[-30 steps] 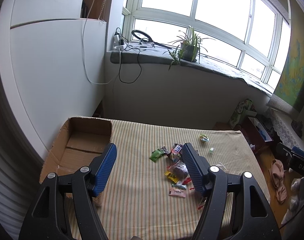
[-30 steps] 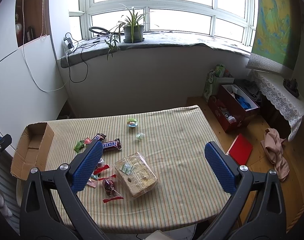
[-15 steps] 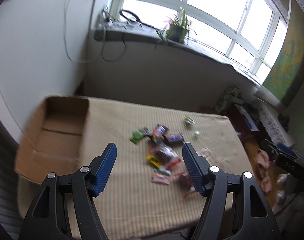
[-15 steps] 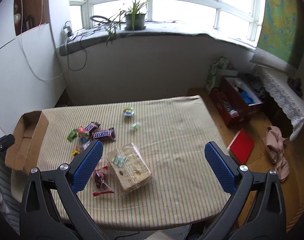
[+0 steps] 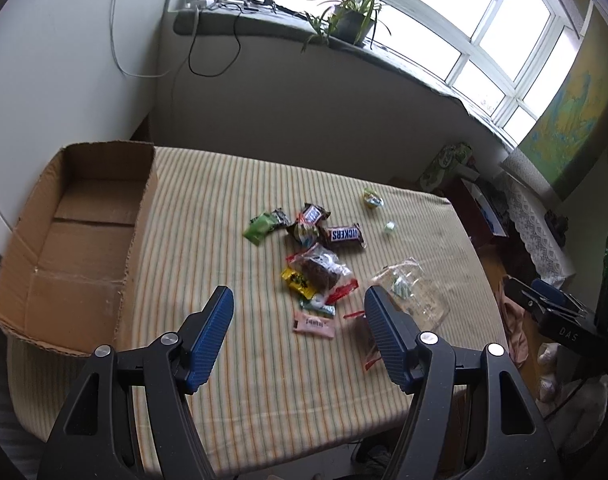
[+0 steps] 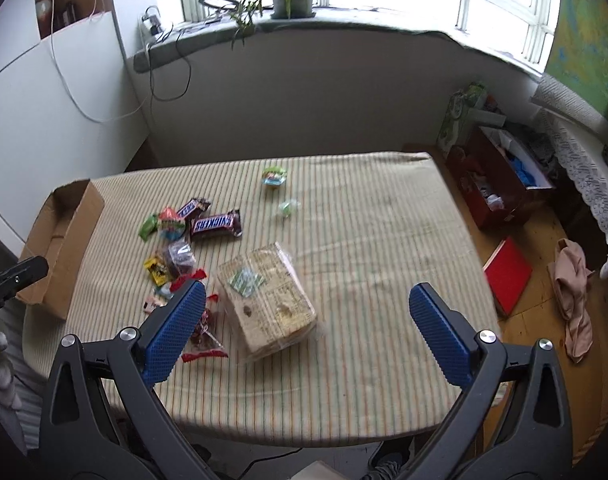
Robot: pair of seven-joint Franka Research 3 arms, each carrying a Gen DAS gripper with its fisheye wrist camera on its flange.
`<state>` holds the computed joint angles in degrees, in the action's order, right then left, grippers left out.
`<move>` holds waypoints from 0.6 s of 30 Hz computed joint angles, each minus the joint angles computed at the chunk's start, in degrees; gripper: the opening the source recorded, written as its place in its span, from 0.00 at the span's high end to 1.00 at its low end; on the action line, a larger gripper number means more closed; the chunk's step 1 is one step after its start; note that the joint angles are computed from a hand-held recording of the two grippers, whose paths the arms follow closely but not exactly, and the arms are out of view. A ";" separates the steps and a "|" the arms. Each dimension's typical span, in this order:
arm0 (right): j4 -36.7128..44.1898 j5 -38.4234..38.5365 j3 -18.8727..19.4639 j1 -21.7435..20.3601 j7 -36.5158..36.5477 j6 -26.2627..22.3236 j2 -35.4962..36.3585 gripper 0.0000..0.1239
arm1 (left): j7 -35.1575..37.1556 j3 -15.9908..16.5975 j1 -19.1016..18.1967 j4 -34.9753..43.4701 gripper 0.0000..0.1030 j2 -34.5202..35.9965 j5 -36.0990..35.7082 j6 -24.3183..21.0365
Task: Organize snacks
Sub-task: 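Move the right tool to the wrapped bread loaf and straddle it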
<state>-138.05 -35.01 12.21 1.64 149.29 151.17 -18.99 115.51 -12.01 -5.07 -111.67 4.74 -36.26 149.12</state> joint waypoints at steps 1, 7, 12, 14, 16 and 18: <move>0.03 0.90 -0.57 0.45 -1.21 0.25 0.41 0.17 | 0.10 -0.03 -0.02 0.05 0.34 0.13 0.11 -0.32; 0.51 3.14 -1.96 1.36 -5.79 0.46 2.57 0.17 | 1.31 -0.60 -0.24 0.53 0.34 0.93 -0.25 -2.77; 0.27 7.17 -4.13 2.33 -10.23 2.08 4.37 0.17 | 2.18 -1.21 -0.63 0.94 0.34 1.78 -0.29 -4.06; -0.04 8.57 -4.68 2.28 -11.58 3.03 4.74 0.19 | 2.77 -1.48 -0.76 1.41 0.34 2.25 -0.34 -4.79; -0.64 12.75 -6.23 3.02 -14.79 4.88 5.26 0.22 | 3.45 -1.87 -0.86 2.06 0.34 2.83 -0.86 -5.49; -1.21 19.10 -8.23 4.18 -19.62 6.76 5.98 0.22 | 4.20 -2.34 -1.00 2.85 0.34 3.54 -1.42 -6.18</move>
<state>-139.26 -15.90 3.98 5.83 129.67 157.93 -13.01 119.71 -14.35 -6.08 -108.82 8.28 -37.68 142.95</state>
